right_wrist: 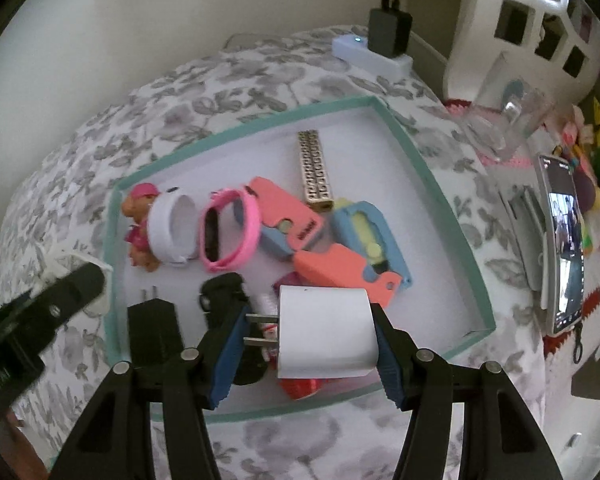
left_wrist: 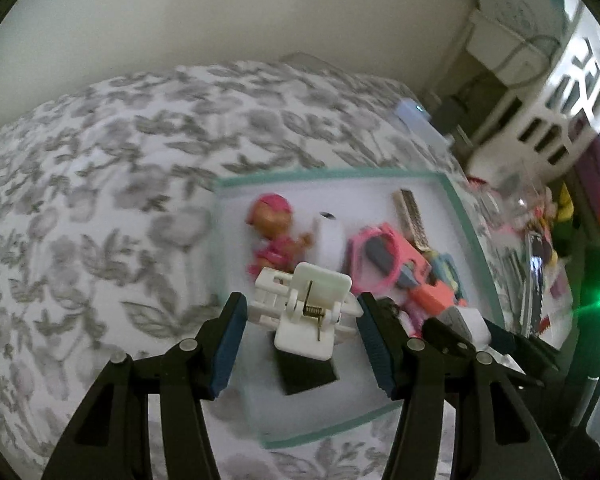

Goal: Organize rigid objects
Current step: 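Carry the white clip holder and charger cube over the tray and lower them, then open both grippers to release the clip holder and charger cube into the tray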

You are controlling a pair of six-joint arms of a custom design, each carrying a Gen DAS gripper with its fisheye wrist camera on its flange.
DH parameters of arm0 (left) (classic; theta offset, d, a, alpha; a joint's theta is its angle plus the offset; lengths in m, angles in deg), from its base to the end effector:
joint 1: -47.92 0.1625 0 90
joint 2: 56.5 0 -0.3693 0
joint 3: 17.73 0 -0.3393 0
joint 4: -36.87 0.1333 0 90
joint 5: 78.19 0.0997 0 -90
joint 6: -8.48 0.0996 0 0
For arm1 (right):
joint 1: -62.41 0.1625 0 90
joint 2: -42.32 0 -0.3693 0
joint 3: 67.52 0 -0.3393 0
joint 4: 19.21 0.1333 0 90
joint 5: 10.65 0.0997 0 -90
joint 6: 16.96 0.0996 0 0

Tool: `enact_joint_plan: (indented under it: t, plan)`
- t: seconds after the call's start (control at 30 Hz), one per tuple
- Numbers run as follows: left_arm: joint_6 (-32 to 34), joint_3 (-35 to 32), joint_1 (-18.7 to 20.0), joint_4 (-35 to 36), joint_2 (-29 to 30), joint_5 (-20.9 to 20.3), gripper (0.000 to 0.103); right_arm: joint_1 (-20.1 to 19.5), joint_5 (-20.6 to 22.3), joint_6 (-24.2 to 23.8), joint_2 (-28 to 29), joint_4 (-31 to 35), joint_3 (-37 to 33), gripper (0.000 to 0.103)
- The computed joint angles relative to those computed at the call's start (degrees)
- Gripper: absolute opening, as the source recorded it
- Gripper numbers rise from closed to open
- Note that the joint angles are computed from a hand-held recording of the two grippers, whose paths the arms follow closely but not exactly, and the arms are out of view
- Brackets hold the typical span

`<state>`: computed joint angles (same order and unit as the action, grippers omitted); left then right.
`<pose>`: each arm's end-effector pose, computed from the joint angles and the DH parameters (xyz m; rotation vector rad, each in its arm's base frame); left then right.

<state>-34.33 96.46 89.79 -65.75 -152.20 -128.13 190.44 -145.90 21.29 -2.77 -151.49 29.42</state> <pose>-0.1486 -0.3983 0.3363 0.1642 2.5183 -0.5650 0.3924 -0.4002 0.0715 0.0786 -2.3838 0.4566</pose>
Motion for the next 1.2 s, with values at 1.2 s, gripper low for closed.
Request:
enact_joint_plan:
  t: [1.2]
  plan:
    - [-10.63, 2.61, -1.66, 11.52, -7.69, 4.20, 0.090, 3.13, -3.68, -1.57, 1.74, 0.51, -0.21, 0.083]
